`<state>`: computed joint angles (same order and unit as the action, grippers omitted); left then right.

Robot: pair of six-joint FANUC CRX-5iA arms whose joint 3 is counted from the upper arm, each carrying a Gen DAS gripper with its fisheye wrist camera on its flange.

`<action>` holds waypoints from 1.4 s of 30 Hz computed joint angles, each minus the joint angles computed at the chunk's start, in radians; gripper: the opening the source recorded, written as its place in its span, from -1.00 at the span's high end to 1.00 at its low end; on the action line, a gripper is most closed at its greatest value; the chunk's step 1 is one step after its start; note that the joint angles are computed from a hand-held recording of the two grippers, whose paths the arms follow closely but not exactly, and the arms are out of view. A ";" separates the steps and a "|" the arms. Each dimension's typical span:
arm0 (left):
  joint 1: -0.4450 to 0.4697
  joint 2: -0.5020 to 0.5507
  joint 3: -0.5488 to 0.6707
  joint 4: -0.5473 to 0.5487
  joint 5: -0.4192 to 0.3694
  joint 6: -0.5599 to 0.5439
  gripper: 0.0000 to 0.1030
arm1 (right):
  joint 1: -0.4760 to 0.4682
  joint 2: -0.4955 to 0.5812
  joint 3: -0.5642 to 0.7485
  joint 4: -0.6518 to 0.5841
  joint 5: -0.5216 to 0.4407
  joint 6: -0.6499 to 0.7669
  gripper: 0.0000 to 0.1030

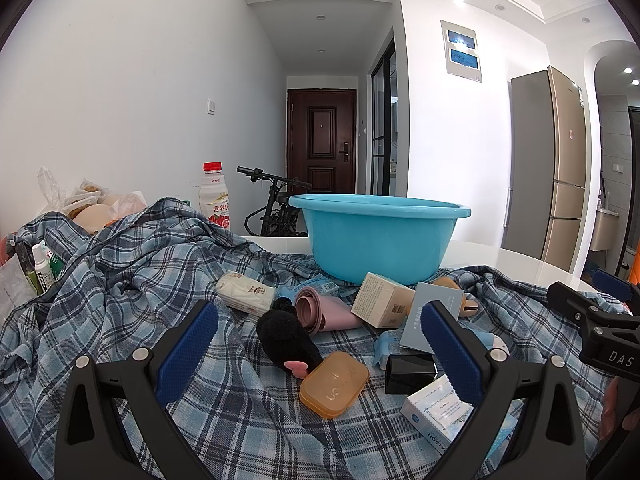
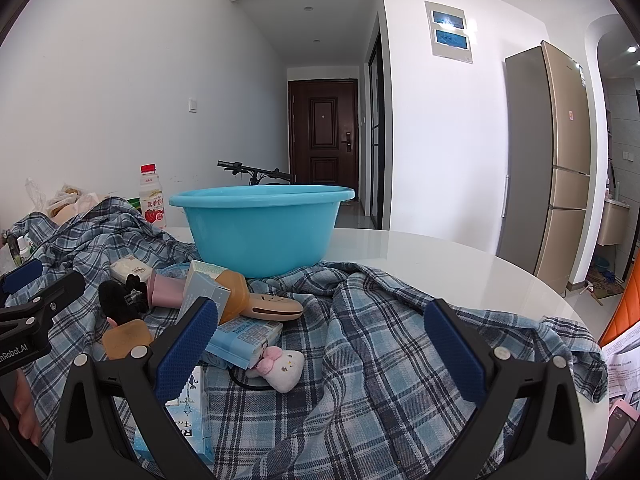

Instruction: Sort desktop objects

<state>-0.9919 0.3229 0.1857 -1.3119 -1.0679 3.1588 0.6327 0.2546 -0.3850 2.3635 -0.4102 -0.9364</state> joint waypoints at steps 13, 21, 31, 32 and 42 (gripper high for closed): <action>0.000 0.000 0.000 0.000 0.000 0.000 -1.00 | -0.001 0.000 0.000 0.004 0.000 -0.003 -1.00; 0.000 0.000 0.001 0.000 -0.001 0.000 -1.00 | 0.007 0.001 -0.002 -0.003 -0.006 0.001 -1.00; 0.008 -0.003 -0.003 0.007 0.023 -0.012 -1.00 | 0.000 -0.009 0.000 0.013 0.019 0.006 -1.00; 0.013 -0.002 -0.002 0.011 0.032 -0.018 -1.00 | -0.001 -0.009 0.001 0.018 0.024 0.006 -1.00; 0.044 -0.005 0.005 0.080 0.094 -0.099 -1.00 | -0.021 0.006 0.041 0.047 0.128 0.024 -1.00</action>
<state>-0.9482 0.3181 0.1905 -1.2314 -0.9735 3.0601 0.6112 0.2610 -0.3436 2.4109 -0.2825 -0.9119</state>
